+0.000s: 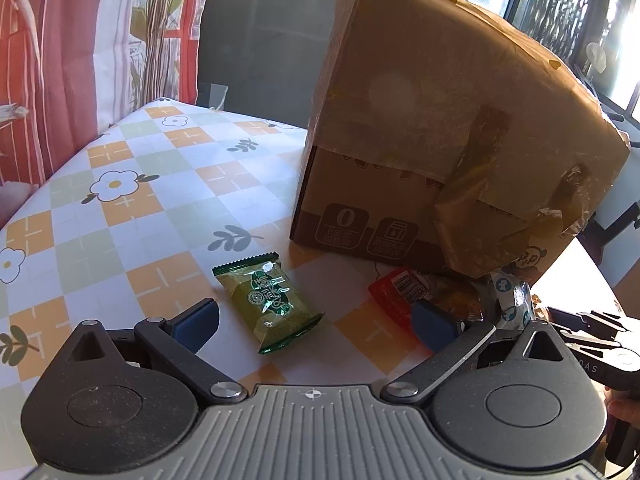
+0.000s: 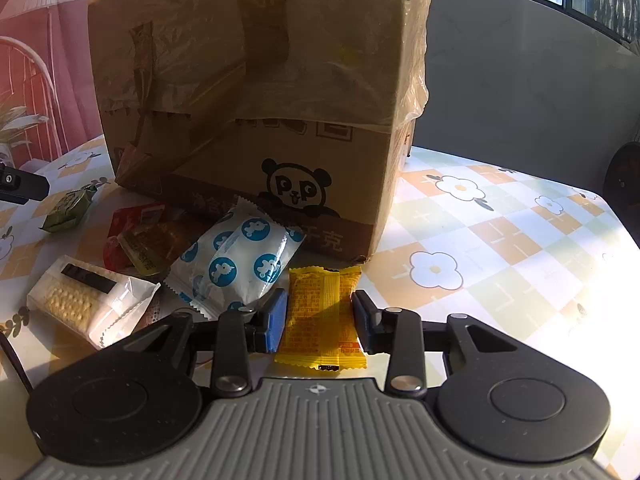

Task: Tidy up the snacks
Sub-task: 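Grasp the yellow wrapped snack with the right tool while the left tool approaches the green packet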

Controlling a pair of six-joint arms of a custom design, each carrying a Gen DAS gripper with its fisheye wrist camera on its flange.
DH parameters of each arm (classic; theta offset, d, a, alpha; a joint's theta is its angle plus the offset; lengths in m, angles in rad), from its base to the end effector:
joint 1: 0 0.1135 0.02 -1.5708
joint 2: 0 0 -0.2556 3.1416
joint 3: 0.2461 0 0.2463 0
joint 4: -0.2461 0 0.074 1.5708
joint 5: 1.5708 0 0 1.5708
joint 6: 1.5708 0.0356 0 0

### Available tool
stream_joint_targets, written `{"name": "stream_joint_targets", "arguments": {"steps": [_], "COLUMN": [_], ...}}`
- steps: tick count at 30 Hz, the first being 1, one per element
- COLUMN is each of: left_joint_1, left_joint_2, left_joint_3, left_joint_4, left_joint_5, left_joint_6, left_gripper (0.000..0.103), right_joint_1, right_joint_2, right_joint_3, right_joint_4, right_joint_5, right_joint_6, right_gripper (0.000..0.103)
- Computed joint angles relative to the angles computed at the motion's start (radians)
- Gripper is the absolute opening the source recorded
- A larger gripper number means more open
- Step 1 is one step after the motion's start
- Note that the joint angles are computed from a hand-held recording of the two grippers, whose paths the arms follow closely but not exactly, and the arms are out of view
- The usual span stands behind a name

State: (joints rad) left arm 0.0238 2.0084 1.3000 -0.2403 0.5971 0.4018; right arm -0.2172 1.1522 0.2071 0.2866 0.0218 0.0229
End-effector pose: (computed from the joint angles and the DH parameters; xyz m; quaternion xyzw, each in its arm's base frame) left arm 0.4094 -0.0103 0.1511 0.2594 0.8768 -0.2119 0.3451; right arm 0.1867 -0.0420 0.1215 0.1123 0.8907 -0.0525 0.4374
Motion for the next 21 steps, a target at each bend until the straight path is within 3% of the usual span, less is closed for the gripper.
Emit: {"name": "stream_joint_targets", "arguments": {"steps": [12,15,21], "left_joint_1": [-0.047,-0.056,-0.056], "left_joint_2": [0.103,0.155,0.15], "left_joint_3": [0.088,0.143,0.1], "left_joint_4": [0.093,0.071,0.125], "left_joint_5": [-0.156,-0.172,-0.204], "left_joint_6": [-0.052,-0.035,-0.01], "left_gripper": [0.103,0.103,0.103], "right_joint_1": [-0.012,-0.014,-0.017], "right_joint_2": [-0.015,-0.023,-0.035], "right_joint_3": [-0.001,-0.001,-0.003], "right_joint_4": [-0.011,-0.02,-0.028], "right_joint_5": [-0.016,-0.02,-0.027], "right_joint_6": [0.004,0.007,0.008], "right_gripper": [0.038,0.038,0.038]}}
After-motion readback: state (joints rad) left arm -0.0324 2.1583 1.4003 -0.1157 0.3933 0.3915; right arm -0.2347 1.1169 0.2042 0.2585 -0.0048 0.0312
